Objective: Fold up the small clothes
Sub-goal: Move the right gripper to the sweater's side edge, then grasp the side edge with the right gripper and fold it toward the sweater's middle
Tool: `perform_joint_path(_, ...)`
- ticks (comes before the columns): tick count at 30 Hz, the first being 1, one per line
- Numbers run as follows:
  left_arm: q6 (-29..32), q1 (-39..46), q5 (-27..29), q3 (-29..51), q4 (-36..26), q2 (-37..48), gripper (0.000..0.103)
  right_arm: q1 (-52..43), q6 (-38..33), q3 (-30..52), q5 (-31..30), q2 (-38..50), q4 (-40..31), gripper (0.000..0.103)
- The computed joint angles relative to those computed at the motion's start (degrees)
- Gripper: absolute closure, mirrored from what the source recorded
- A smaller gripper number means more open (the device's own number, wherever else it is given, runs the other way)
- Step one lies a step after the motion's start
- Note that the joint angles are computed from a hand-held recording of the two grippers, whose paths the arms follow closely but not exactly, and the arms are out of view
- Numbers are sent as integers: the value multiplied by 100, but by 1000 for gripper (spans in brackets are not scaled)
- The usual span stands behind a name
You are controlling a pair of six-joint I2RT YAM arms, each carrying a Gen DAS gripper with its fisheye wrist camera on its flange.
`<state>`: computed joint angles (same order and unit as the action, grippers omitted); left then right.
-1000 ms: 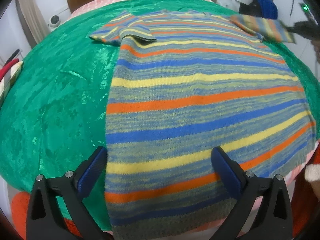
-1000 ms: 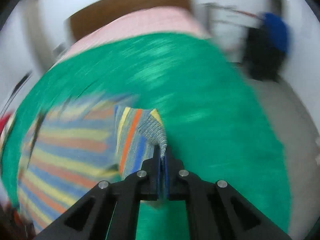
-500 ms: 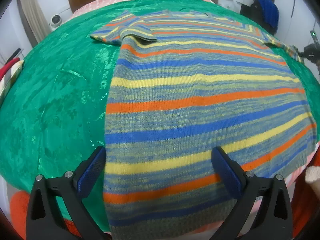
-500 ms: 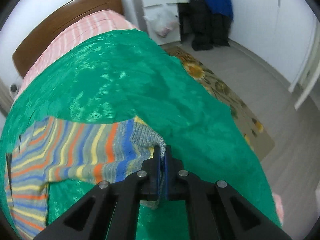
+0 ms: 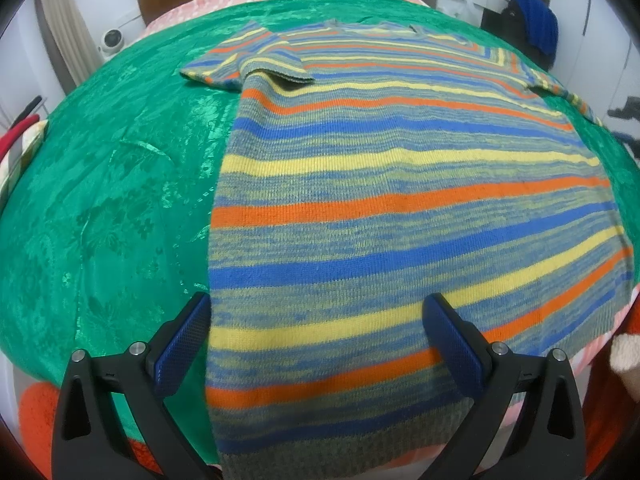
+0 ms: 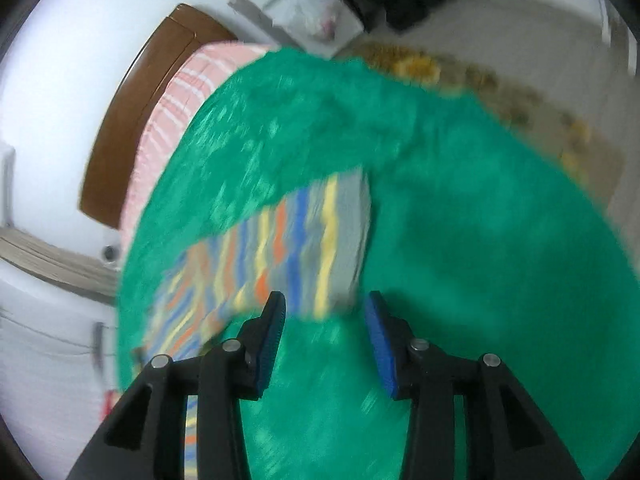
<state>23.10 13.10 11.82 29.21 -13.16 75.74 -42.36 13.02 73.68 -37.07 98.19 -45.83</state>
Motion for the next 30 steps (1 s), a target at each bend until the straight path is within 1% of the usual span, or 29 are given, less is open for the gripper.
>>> perform_joint_path(2,-6,-14,-14,-8,8,-4,0,158,165,-142,54,81,115,61)
perform_joint_path(3,5,-5,-6,-14,10,-11,0,243,395,-335,185,73,453,63)
perform_joint_path(5,10,-4,0,-21,-8,-35,0,271,940,-719,196,33,1251,67)
perform_joint_path(7,27,16,18,3,-24,-10,0,184,1676,-1221,77,-67,2207,81)
perform_joint_path(8,31,23,25,9,-26,-1,0,127,1970,-1468,-15,-133,2678,85)
perform_joint_path(9,38,25,26,12,-23,4,0,126,2012,-1533,10,-170,2787,97)
perform_joint_path(11,40,25,24,4,-15,-4,0,147,1810,-1595,369,-416,2708,98)
perform_joint_path(13,22,5,6,7,8,14,0,193,1585,-1551,789,-674,2474,98)
perform_joint_path(16,20,-17,-14,9,46,39,0,324,1300,-1228,1369,-590,2069,98)
perform_joint_path(18,39,0,1,10,43,37,0,369,1165,-1053,1553,-404,1947,98)
perform_joint_path(21,51,32,-4,67,-51,50,0,310,985,-872,1530,-104,1893,98)
perform_joint_path(23,77,8,-88,157,-344,-69,2,244,763,-869,1521,-170,1856,94)
perform_joint_path(24,145,31,-70,260,-643,-194,2,194,626,-896,1545,-279,1781,82)
perform_joint_path(25,212,113,71,357,-941,-360,3,177,547,-911,1659,-402,1680,73)
perform_joint_path(26,298,281,355,571,-1323,-471,3,149,458,-996,1827,-617,1575,68)
perform_joint_path(27,416,556,819,1003,-1852,-470,3,84,320,-1077,2016,-896,1461,59)
perform_joint_path(28,467,694,1043,1270,-2086,-430,3,42,197,-1173,2129,-1146,1402,57)
perform_joint_path(29,467,833,1282,1749,-2299,-268,3,1,13,-1273,2235,-1438,1336,57)
perform_joint_path(30,442,864,1365,2062,-2333,-115,3,6,-273,-1439,2325,-1836,1277,54)
